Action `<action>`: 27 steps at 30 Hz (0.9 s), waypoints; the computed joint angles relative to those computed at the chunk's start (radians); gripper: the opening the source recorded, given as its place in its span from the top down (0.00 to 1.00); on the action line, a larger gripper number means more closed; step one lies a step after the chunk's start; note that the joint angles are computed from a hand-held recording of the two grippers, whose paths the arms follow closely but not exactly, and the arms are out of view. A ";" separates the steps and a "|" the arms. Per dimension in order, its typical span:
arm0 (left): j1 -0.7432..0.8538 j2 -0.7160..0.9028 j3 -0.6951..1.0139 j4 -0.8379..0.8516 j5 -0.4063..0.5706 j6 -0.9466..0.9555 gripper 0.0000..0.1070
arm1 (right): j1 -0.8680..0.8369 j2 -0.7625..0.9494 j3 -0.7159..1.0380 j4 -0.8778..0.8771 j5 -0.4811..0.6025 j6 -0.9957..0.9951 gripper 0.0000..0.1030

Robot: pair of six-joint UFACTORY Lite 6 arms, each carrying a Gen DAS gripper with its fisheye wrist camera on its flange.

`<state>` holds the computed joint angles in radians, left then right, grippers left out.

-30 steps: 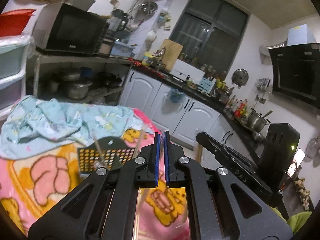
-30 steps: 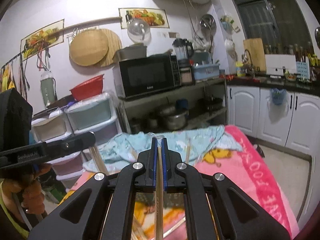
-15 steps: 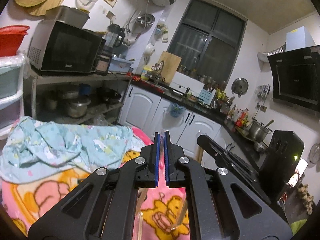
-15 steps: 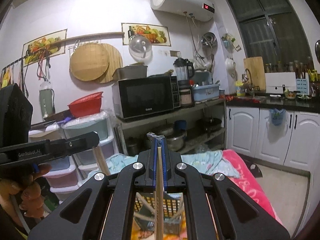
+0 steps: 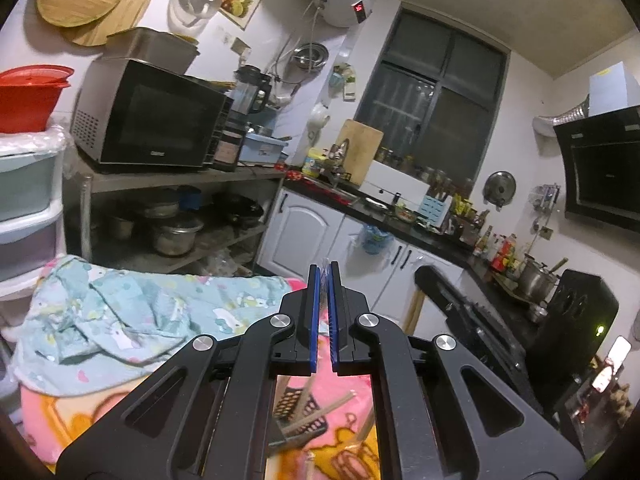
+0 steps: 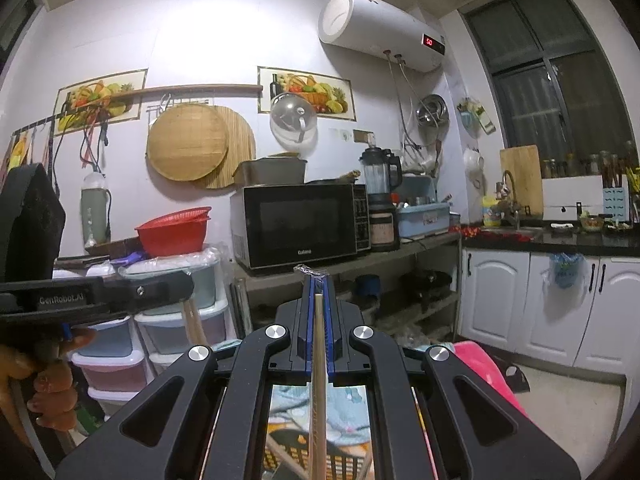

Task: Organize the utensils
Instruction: 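Lift the right gripper's chopstick high above the caddy while the left gripper lifts its own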

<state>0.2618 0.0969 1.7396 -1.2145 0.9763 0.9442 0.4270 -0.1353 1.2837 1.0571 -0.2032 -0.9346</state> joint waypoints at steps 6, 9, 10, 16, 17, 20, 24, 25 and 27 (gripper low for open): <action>0.018 0.031 0.010 0.013 -0.034 0.024 0.98 | -0.012 0.084 0.081 -0.171 -0.019 0.163 0.96; 0.027 0.043 -0.003 0.004 -0.045 0.047 0.98 | -0.011 0.122 0.108 -0.242 -0.043 0.223 0.96; 0.027 0.045 -0.009 0.002 -0.052 0.055 0.98 | -0.010 0.129 0.109 -0.263 -0.050 0.242 0.96; 0.026 0.055 -0.049 -0.028 -0.072 0.099 0.98 | -0.005 0.190 0.122 -0.354 -0.116 0.311 0.96; 0.026 0.056 -0.057 -0.037 -0.075 0.107 0.98 | -0.003 0.196 0.120 -0.353 -0.129 0.308 0.96; 0.024 0.062 -0.074 -0.051 -0.079 0.120 0.98 | -0.002 0.224 0.117 -0.382 -0.165 0.329 0.96; 0.016 0.068 -0.092 -0.054 -0.088 0.133 0.98 | 0.007 0.250 0.093 -0.412 -0.228 0.346 0.96; 0.015 0.070 -0.096 -0.057 -0.089 0.137 0.98 | 0.006 0.256 0.091 -0.417 -0.237 0.350 0.96; 0.010 0.074 -0.105 -0.057 -0.095 0.141 0.98 | 0.009 0.260 0.088 -0.415 -0.245 0.350 0.96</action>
